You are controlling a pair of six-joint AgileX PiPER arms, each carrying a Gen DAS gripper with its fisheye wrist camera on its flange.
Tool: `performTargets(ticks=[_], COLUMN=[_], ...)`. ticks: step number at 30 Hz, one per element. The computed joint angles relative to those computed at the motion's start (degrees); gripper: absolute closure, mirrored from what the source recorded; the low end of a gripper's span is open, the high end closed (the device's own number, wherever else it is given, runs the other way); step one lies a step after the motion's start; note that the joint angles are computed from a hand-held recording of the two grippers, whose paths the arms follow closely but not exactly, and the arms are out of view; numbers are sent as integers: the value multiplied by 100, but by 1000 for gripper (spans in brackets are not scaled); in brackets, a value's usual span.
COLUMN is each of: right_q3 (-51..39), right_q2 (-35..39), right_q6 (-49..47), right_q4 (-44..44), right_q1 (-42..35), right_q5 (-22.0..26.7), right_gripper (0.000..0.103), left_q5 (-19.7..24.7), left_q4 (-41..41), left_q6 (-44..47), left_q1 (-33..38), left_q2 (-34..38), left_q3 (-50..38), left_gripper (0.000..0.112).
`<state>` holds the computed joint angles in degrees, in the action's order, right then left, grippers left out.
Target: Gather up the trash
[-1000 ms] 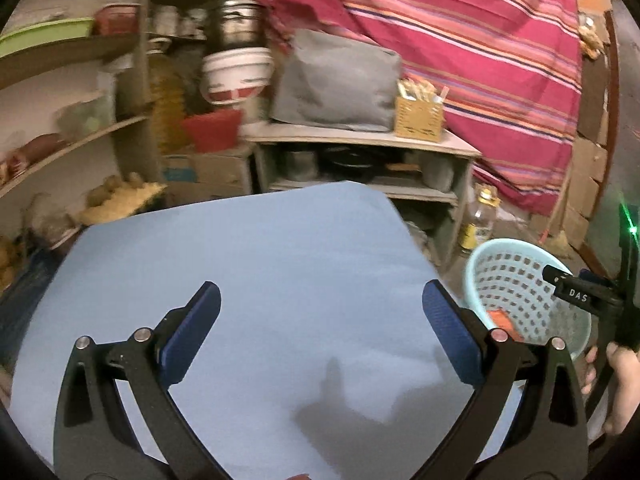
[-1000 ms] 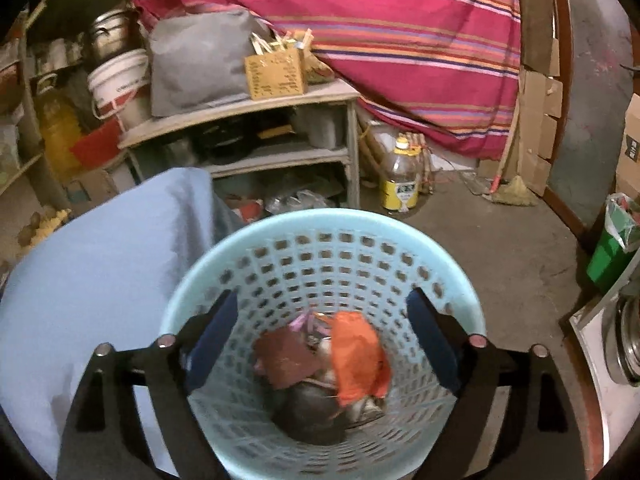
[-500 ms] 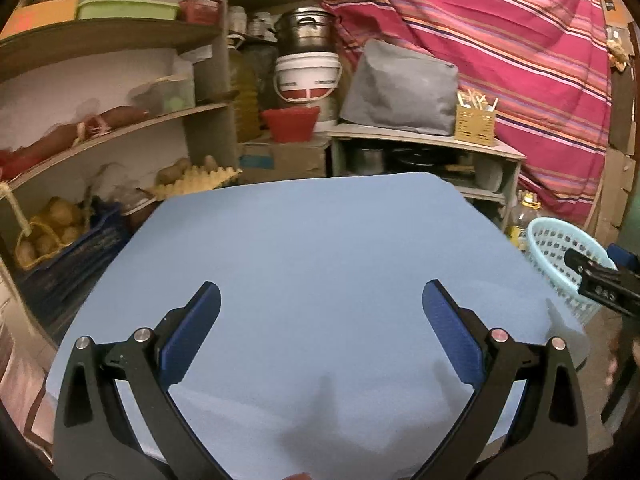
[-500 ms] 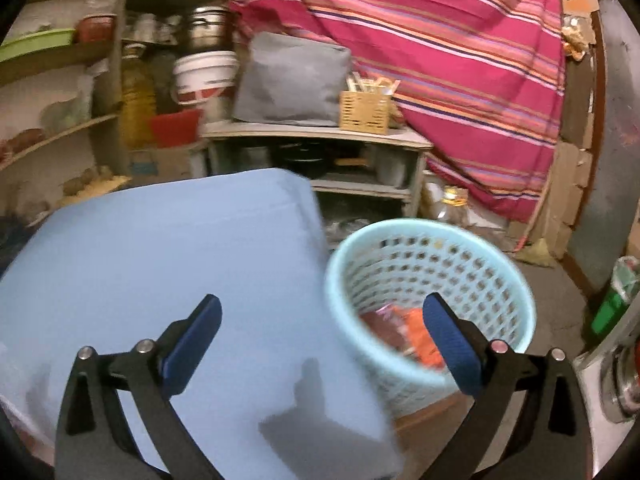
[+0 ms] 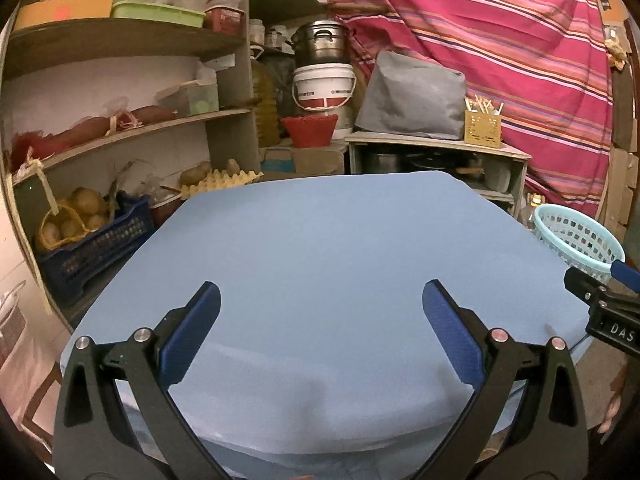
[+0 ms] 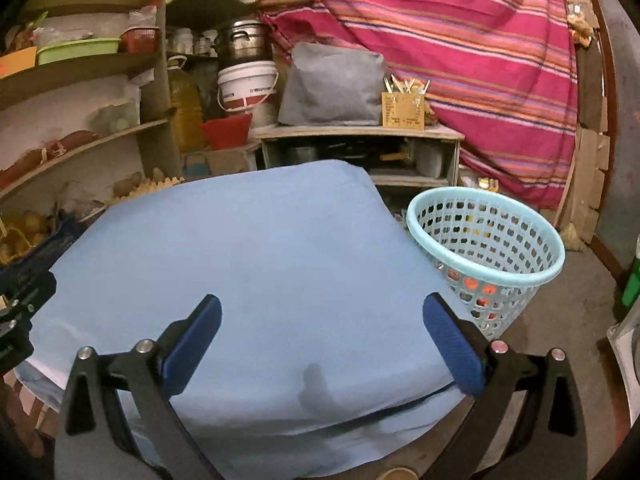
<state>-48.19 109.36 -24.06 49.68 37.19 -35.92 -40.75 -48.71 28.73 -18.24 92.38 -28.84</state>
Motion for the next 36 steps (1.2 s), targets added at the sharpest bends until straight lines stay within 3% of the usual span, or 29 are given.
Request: performTargets(ticks=[4, 12, 17, 36], right_q3=[17, -50, -30, -179], right_q2=[44, 177, 142, 165], right_q6=[-287, -948, -909, -1124], right_q4=[313, 788, 712, 961], right_q1=[291, 745, 746, 826], right_q5=[-336, -779, -754, -854], right_gripper=[5, 5, 5, 5], left_q5=[-101, -427, -621, -598], left_q4=[308, 90, 111, 288], left_q6=[-396, -286, -314, -523], left_q1=[94, 2, -74, 91], left_q2=[47, 171, 237, 325], left_q3=[192, 256, 302, 221], left_gripper=[15, 15, 15, 15])
